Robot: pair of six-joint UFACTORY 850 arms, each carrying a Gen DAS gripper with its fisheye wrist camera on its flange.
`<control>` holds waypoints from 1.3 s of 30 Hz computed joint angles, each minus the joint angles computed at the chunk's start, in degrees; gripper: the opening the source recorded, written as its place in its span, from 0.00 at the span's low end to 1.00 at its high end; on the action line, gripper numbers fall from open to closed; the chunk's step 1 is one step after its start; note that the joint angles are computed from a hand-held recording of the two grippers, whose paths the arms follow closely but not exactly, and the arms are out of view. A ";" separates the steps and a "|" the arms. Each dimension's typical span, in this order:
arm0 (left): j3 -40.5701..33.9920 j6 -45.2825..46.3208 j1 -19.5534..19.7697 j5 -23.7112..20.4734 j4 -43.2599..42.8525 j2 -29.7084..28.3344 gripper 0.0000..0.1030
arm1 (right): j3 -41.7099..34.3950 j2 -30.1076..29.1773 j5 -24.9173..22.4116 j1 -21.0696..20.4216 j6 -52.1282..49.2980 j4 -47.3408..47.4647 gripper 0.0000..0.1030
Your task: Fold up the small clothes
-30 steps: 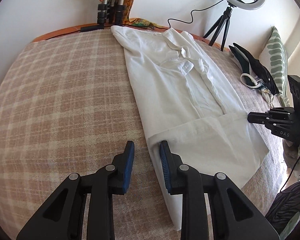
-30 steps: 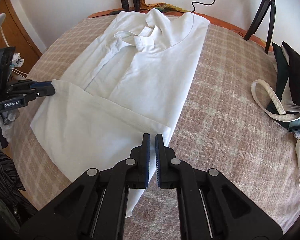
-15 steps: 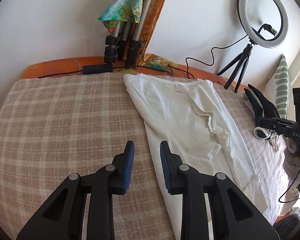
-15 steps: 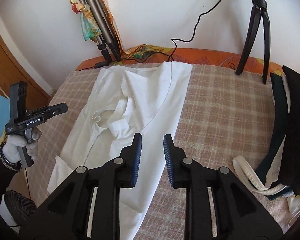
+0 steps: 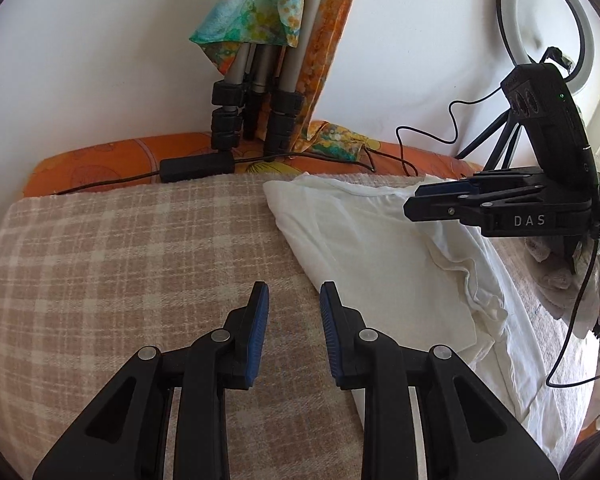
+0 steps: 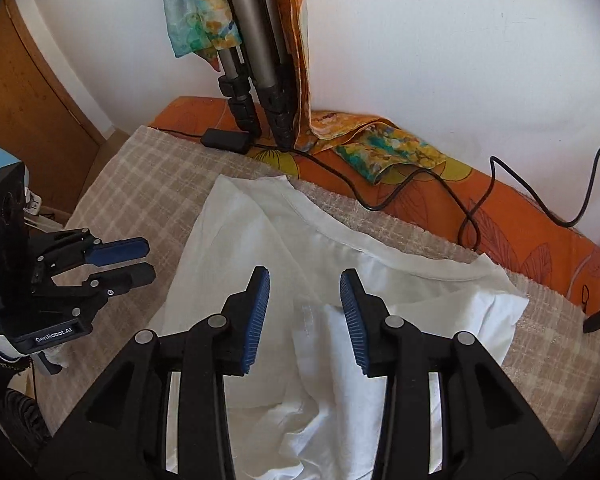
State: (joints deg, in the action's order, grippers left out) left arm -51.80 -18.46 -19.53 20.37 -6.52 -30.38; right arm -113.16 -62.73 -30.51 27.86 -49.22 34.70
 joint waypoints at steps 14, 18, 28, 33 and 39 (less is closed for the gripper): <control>0.08 2.57 1.97 1.40 -3.40 0.21 0.23 | 5.94 2.98 9.25 1.91 -1.53 -3.63 0.02; -1.07 2.97 1.54 1.11 -3.47 -0.44 0.23 | 4.69 2.73 9.16 0.05 1.93 -3.24 0.02; -4.57 5.43 0.30 -0.60 -4.42 -2.98 0.23 | -1.86 -1.08 0.14 -0.24 -2.18 -1.41 0.40; -5.01 6.29 0.51 -1.23 -5.99 -3.29 0.23 | -1.51 -2.33 3.09 0.96 -2.61 -2.92 0.27; -4.30 5.86 1.08 -0.16 -6.10 -2.87 0.23 | 6.72 2.98 10.27 0.35 -12.15 6.62 0.01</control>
